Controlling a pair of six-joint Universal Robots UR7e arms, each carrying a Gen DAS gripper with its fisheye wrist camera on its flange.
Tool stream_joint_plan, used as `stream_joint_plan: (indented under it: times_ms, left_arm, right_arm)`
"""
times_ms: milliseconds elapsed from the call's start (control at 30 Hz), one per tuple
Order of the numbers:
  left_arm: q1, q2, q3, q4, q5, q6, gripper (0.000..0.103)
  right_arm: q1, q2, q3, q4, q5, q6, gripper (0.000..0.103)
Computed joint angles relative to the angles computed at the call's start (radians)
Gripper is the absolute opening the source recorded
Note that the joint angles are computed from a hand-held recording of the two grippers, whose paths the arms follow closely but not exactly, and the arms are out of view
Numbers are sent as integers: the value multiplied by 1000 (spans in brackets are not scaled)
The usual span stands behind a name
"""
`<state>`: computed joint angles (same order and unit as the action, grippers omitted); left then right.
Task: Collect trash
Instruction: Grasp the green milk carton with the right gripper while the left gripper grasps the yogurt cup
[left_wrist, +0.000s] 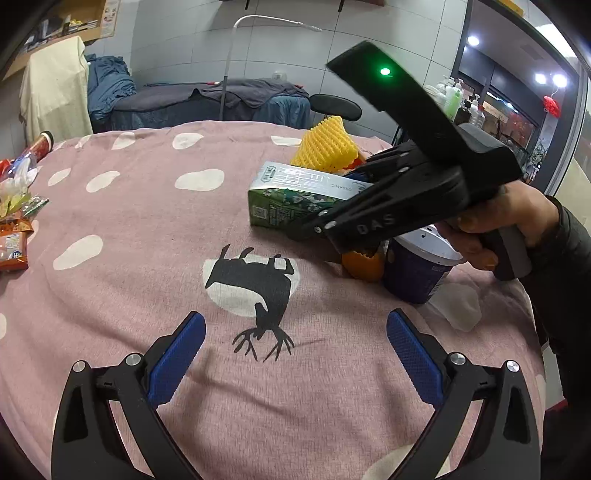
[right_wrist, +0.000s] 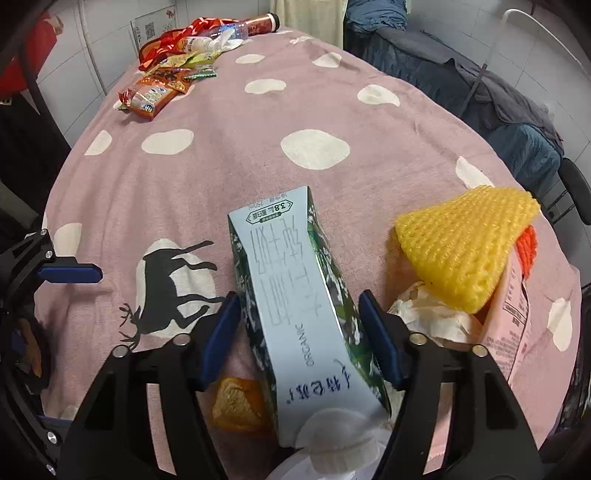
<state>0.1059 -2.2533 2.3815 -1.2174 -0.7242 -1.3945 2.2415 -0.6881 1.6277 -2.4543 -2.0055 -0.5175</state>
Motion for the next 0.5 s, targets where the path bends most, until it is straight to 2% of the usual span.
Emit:
stream_joint_plan:
  times_ms: [133,267,500]
  left_arm:
    - [44,20,-5,-48,17,60,97]
    - [93,50,-10,-114,29,130,96]
    - [144,116,8,-390,15,354,90]
  right_arm:
    - [-4,-13,3,-11,35,-1,54]
    - [-12,-68,38,-67,109,16,53]
    - [-39,-218,169,-238,205,79,51]
